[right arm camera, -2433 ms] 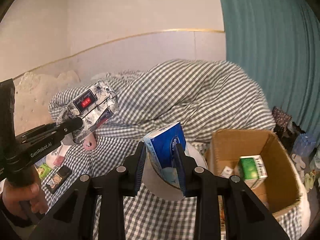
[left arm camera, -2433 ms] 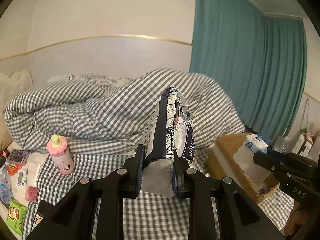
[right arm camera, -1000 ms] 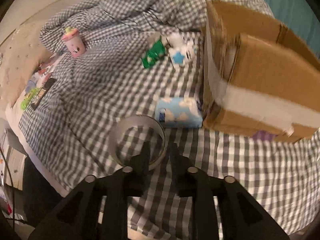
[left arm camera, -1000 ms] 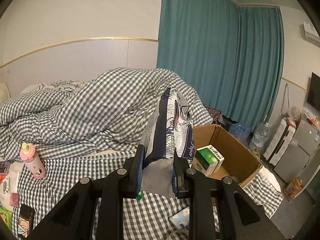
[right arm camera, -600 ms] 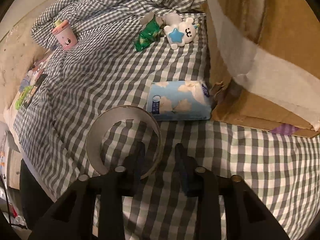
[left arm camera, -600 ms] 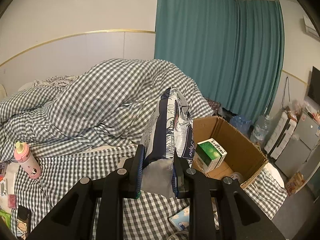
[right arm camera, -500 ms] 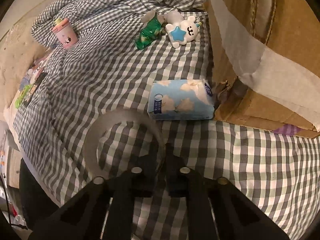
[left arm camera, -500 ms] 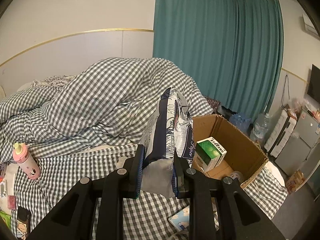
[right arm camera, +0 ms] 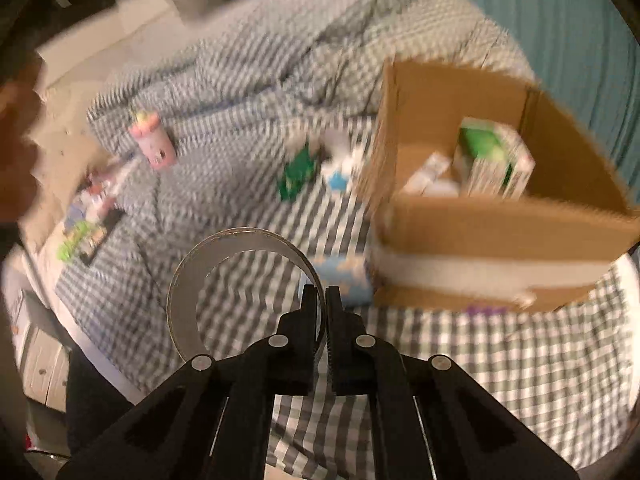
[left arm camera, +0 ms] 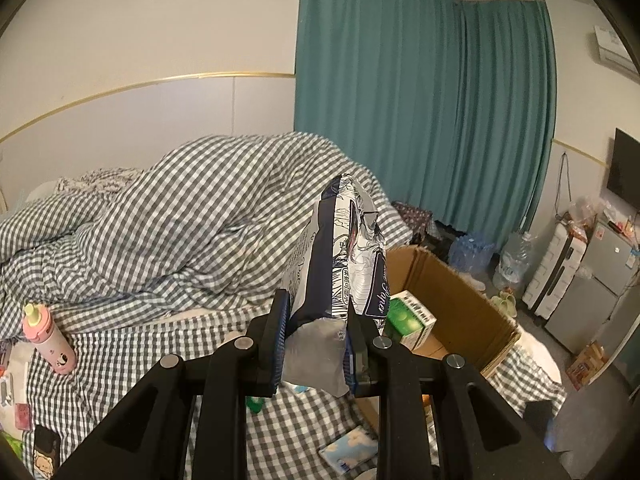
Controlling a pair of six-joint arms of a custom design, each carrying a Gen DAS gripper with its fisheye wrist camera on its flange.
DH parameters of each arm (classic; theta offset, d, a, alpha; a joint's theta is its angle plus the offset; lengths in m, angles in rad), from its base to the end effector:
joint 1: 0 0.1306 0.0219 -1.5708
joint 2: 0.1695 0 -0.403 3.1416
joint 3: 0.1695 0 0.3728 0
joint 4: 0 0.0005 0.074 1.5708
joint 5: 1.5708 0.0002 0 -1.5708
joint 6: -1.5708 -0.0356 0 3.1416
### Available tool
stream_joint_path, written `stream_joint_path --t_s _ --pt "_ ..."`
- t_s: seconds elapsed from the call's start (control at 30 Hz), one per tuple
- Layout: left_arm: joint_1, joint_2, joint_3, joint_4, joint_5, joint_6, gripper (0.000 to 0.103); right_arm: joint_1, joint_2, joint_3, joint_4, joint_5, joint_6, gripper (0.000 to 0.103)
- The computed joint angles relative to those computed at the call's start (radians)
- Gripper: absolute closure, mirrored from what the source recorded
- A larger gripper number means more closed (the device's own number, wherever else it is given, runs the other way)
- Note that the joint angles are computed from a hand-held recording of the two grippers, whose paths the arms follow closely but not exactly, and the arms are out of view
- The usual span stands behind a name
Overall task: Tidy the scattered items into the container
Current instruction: 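Lower the packet and tape roll into the box and open both grippers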
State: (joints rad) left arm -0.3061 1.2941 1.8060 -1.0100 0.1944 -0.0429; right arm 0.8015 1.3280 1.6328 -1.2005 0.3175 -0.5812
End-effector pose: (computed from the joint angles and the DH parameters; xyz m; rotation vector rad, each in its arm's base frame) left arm 0.3786 -0.1274 0.6617 0.4788 2.0227 -0.3625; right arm 0.2972 0.2902 0.5601 -0.1307 2.4171 0.2427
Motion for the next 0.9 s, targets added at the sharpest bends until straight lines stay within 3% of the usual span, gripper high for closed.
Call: stream_joint_path --t_s 0.2,0.5,0.9 --pt "-0.057 0.024 0.047 0.002 -0.011 0.020 0.080 0.001 -0.061 0.071 -0.037 0.146 0.001 0.099" --pt "-0.146 0.069 0.085 0.001 -0.039 0.038 0.080 -0.041 -0.077 0.172 -0.112 0.496 0.024 0.099" --pt "-0.210 0.144 0.085 -0.022 -0.056 0.046 0.080 -0.175 -0.070 0.156 -0.051 0.413 0.068 0.099"
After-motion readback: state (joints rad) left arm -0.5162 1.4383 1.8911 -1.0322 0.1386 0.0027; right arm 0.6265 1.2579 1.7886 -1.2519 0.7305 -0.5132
